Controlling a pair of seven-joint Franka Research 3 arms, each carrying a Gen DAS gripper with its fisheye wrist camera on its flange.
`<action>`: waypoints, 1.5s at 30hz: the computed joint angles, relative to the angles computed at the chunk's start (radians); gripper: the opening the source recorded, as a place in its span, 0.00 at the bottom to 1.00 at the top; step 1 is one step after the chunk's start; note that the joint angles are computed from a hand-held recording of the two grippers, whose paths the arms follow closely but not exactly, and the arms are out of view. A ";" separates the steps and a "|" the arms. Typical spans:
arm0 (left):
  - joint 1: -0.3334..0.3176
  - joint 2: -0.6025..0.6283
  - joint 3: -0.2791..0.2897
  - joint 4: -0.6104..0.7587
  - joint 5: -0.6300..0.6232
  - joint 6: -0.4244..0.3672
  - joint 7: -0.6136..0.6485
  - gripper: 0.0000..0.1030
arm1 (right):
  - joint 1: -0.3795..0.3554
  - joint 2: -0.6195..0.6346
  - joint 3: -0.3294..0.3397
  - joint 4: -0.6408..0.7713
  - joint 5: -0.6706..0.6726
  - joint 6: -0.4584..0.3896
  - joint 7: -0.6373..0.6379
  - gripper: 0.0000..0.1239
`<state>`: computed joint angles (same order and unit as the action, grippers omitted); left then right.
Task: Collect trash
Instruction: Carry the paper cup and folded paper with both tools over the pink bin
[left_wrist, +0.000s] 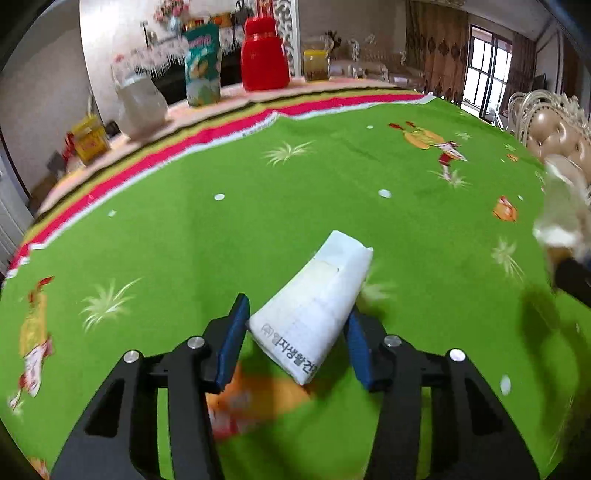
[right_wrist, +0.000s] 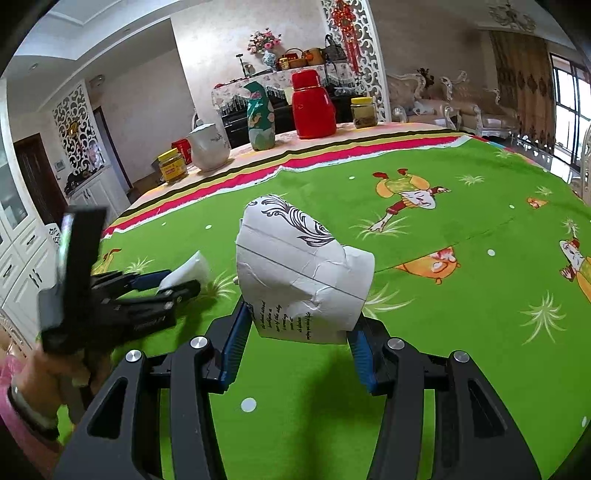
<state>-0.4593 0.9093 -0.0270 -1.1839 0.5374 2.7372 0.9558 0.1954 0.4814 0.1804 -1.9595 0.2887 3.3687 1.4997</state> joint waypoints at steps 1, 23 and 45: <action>-0.017 -0.045 0.022 -0.072 0.053 0.030 -0.076 0.47 | -0.005 0.002 0.008 0.001 -0.006 -0.004 -0.002 0.39; -0.381 -0.616 0.329 -0.817 0.835 -0.011 -1.236 0.48 | -0.110 -0.083 0.208 -0.107 -0.079 -0.056 -0.177 0.39; -0.276 -0.918 -0.012 -1.192 1.072 -0.228 -1.590 0.49 | -0.190 -0.368 0.320 -0.598 -0.414 0.273 0.168 0.39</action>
